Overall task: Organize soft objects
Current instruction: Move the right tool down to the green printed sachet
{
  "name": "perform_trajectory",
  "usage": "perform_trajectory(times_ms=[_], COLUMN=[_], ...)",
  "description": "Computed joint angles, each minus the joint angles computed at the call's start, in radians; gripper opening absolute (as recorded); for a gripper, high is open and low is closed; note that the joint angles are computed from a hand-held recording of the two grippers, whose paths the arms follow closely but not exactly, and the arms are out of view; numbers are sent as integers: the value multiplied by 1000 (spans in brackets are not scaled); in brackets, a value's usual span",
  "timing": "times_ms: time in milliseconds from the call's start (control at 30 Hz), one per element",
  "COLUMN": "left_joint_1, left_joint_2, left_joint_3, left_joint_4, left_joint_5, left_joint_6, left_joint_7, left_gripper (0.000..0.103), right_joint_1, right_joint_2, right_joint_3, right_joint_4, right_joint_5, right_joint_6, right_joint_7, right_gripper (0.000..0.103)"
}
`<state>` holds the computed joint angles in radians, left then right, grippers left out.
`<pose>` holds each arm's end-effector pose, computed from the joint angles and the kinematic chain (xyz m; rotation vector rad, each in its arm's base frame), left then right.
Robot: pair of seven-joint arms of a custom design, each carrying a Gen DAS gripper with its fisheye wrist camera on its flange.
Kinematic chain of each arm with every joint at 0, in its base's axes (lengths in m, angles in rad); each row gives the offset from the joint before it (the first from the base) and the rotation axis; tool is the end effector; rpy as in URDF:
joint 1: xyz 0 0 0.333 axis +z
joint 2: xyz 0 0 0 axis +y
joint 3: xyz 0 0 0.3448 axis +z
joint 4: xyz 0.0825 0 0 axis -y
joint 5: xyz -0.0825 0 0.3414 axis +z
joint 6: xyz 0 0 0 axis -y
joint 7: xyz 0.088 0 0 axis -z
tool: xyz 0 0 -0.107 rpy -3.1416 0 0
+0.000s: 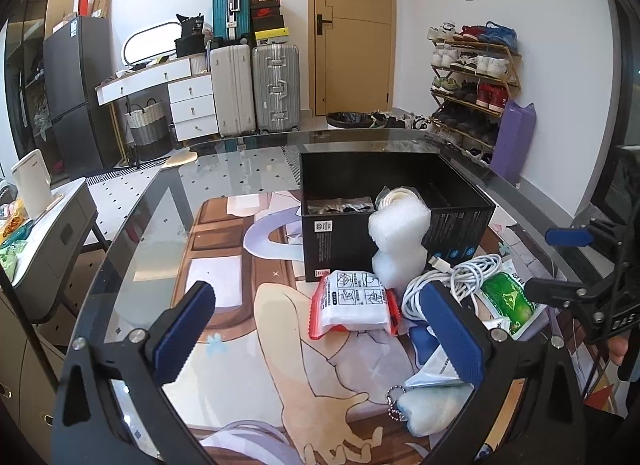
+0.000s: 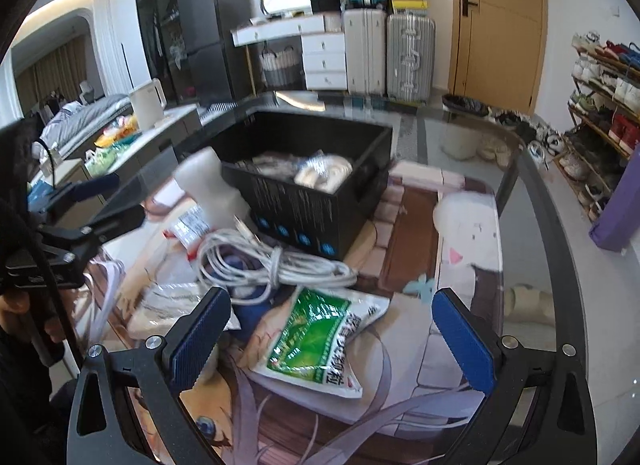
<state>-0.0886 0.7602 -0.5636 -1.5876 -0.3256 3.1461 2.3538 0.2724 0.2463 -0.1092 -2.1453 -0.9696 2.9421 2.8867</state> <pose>0.6589 -0.3205 0.3769 -0.9615 2.3545 -1.1994 0.5504 0.1484 0.3886 -1.6153 2.0472 -0.6475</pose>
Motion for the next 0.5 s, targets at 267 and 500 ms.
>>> perform_trajectory(times_ms=[267, 500], left_joint_1=[-6, -2], left_joint_2=[-8, -5], left_joint_3=[7, 1], left_joint_4=[-1, 7], left_joint_5=[-2, -11], left_joint_6=[-13, -34], left_joint_7=[-3, 10], left_gripper=[103, 103], right_joint_1=[-21, 17], right_joint_2=[51, 96], right_joint_3=[28, 6], right_joint_4=[9, 44], right_joint_5=[176, 225], right_joint_6=[-8, -50], right_joint_7=[-148, -198], right_gripper=[102, 102])
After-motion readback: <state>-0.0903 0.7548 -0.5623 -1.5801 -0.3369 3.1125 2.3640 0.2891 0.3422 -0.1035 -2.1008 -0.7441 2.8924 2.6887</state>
